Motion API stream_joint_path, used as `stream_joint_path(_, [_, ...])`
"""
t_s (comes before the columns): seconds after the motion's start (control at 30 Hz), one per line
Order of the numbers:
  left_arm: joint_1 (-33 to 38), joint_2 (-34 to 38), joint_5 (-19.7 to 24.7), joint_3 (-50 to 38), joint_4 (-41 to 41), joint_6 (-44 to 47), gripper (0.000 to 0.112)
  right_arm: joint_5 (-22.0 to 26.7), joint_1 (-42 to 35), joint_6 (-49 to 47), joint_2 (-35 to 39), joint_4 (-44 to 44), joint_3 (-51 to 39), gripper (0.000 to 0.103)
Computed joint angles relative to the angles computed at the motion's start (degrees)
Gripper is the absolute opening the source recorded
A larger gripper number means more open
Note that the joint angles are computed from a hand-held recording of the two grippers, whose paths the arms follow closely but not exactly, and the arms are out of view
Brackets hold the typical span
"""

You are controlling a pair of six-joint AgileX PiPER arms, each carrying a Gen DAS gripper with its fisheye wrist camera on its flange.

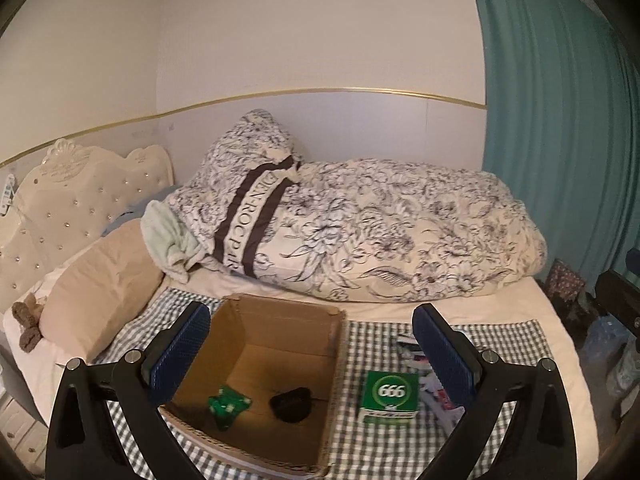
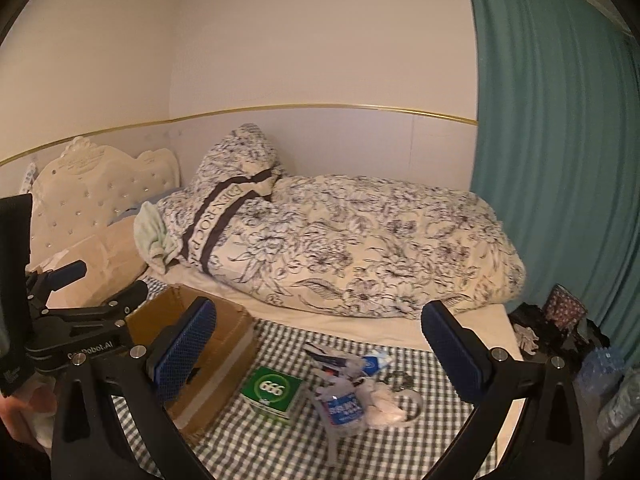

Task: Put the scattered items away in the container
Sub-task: 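Withdraw both tools from the cardboard box back toward the remaining items, then move left tool to the green medicine box while right tool moves to the water bottle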

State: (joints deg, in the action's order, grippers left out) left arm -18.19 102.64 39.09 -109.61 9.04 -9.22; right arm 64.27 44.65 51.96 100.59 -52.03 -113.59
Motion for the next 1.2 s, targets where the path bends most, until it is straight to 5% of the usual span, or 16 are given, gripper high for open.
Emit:
stream_joint_path(0.37, [-4.09, 3.31, 0.93, -2.55, 0.01, 0.65, 0.103, -3.81, -4.03, 2.32, -6.74, 1.7, 11.7, 0.103])
stream_joint_path(0.5, [-5.16, 6.07, 1.73, -4.29, -0.63, 1.77, 0.103, -10.24, -7.0, 1.71, -9.87, 6.52, 17.92, 0.103])
stream_joint_path(1.2, [-7.83, 19.12, 3.06, -7.64, -7.13, 11.13, 0.103, -27.34, -18.98, -5.35, -8.32, 18.95, 33.53, 0.099])
